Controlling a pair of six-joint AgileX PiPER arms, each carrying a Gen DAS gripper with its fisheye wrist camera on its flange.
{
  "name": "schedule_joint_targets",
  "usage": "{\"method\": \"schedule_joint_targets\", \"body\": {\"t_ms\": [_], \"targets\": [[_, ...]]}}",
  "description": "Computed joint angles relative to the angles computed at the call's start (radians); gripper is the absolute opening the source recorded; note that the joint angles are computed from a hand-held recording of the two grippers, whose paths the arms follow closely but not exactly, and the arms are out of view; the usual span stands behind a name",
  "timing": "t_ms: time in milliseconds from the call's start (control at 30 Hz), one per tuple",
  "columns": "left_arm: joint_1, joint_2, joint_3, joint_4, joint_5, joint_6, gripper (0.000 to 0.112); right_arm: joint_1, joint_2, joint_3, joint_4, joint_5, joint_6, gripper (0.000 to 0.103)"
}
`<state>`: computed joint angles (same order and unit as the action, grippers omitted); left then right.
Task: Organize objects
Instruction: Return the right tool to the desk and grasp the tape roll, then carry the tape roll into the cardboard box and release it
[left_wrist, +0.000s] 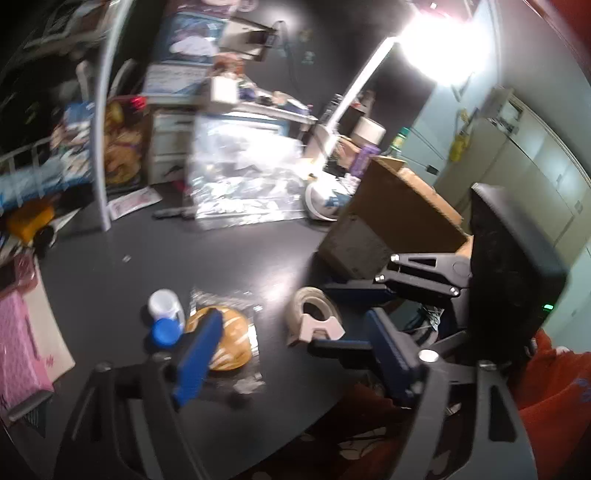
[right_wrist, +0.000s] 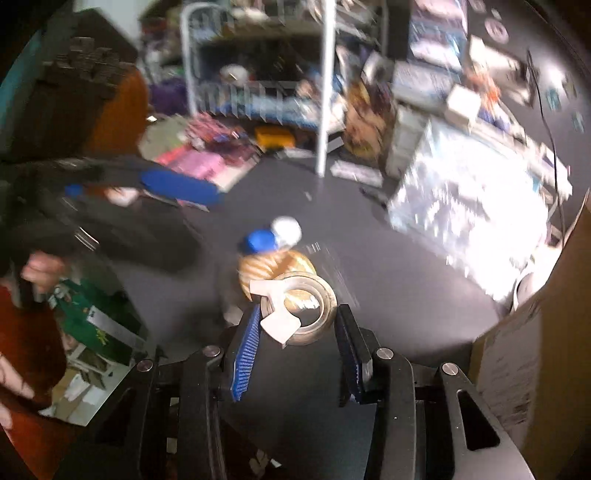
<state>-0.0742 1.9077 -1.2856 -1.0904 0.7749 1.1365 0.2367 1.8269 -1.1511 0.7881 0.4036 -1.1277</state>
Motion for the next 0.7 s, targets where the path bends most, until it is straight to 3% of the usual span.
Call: {"method": "schedule_joint_targets", "body": {"t_ms": [233,367,533,700], "targets": [[-0.079,-0.028,-0.137,0.138,0.048,-0.161,0.048,0.001,-0.143,0.023,0.000,0.016,-0.089,0.036],[-0.148,-0.021,-0.238,0.258,0.037,-0.285,0.040,-0.036,-0.193,0.026,-0.009,0.019,-0.127,0.036],[-0.240,0.052,-0.427,0.379,0.067,-0.421,0.030,-0.118,-0.240,0.029,0.029,0.036,-0.201,0.036],[-0.326,0.182,-0.684,0.473,0.141,-0.546,0.028,-0.238,-0.262,0.007,0.058,0.100,-0.244,0.036]]}}
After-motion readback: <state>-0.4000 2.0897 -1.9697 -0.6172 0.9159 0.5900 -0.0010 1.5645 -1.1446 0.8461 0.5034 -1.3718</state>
